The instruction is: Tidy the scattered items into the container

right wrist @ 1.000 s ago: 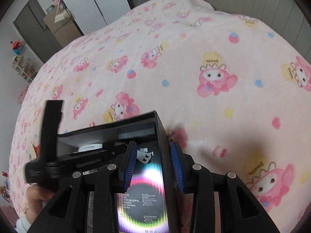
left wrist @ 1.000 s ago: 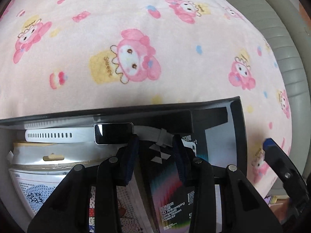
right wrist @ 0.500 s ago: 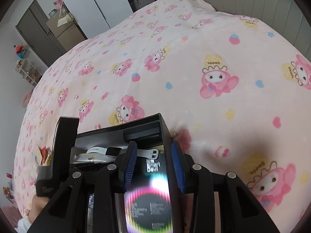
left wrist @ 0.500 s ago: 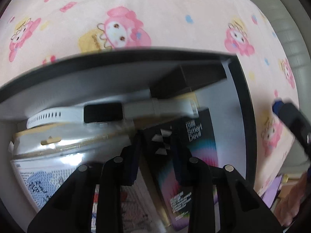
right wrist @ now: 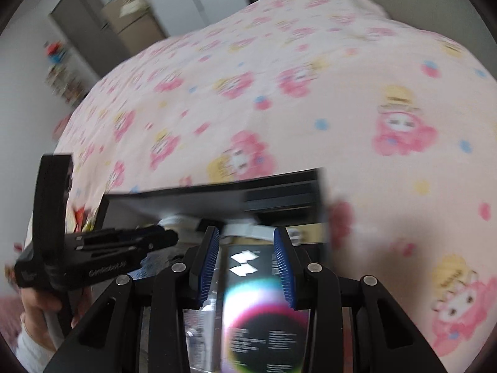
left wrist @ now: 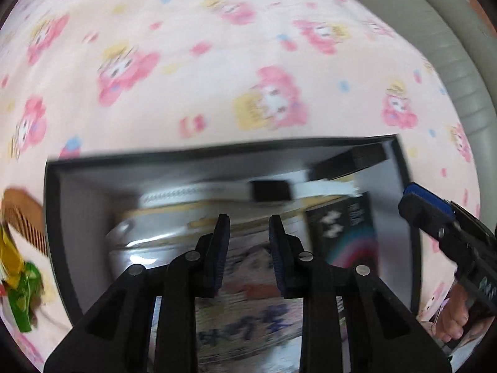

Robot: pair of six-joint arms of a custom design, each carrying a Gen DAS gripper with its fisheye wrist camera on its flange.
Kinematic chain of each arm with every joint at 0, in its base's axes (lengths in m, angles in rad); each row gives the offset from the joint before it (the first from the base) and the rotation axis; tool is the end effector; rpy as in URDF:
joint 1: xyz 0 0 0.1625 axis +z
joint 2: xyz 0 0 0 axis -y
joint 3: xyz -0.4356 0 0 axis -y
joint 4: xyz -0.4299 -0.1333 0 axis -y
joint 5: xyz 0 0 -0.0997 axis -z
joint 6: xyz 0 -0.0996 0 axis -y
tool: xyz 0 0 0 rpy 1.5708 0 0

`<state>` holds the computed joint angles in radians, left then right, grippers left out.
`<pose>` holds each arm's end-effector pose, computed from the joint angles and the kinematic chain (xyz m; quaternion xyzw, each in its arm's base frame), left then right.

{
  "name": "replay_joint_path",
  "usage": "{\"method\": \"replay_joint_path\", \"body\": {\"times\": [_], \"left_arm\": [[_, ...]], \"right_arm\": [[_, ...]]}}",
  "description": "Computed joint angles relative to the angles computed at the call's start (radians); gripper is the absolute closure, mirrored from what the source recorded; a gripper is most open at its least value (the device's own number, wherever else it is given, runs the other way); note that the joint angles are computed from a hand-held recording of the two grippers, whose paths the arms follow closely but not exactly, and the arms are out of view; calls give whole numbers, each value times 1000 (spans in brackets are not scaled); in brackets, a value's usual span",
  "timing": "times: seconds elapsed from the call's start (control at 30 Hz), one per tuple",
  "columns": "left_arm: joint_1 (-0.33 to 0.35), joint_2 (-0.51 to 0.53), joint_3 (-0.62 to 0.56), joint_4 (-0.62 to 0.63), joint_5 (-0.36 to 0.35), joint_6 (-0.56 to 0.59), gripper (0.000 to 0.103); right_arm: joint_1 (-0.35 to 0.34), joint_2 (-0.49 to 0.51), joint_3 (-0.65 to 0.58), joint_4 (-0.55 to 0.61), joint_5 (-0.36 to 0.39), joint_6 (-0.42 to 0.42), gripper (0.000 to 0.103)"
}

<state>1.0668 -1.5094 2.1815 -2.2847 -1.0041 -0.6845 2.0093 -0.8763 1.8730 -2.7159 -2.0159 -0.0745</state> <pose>-0.0616 -0.4985 0.2498 -0.0923 0.9555 -0.1731 0.2204 0.3469 -0.5267 0.0621 0.2309 -0.9450 0.1110 0.2034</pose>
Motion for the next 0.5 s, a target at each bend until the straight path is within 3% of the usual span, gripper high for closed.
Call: {"method": "replay_joint_path", "body": {"times": [0.13, 0.2, 0.27, 0.33, 0.43, 0.5], "left_arm": [[32, 24, -7, 26, 14, -11, 76], [11, -10, -3, 94, 25, -37, 76], [12, -15, -11, 111, -12, -26, 76], [19, -27, -6, 80, -46, -4, 76], [12, -42, 14, -6, 4, 0, 76], [20, -35, 16, -74, -1, 31, 76]], "right_arm": [[16, 64, -34, 74, -21, -10, 70], [16, 84, -44, 105, -56, 4, 70], [14, 97, -50, 117, -96, 20, 70], [6, 105, -60, 117, -118, 42, 70], [2, 122, -73, 90, -137, 36, 70], [3, 137, -83, 77, -162, 24, 70]]}}
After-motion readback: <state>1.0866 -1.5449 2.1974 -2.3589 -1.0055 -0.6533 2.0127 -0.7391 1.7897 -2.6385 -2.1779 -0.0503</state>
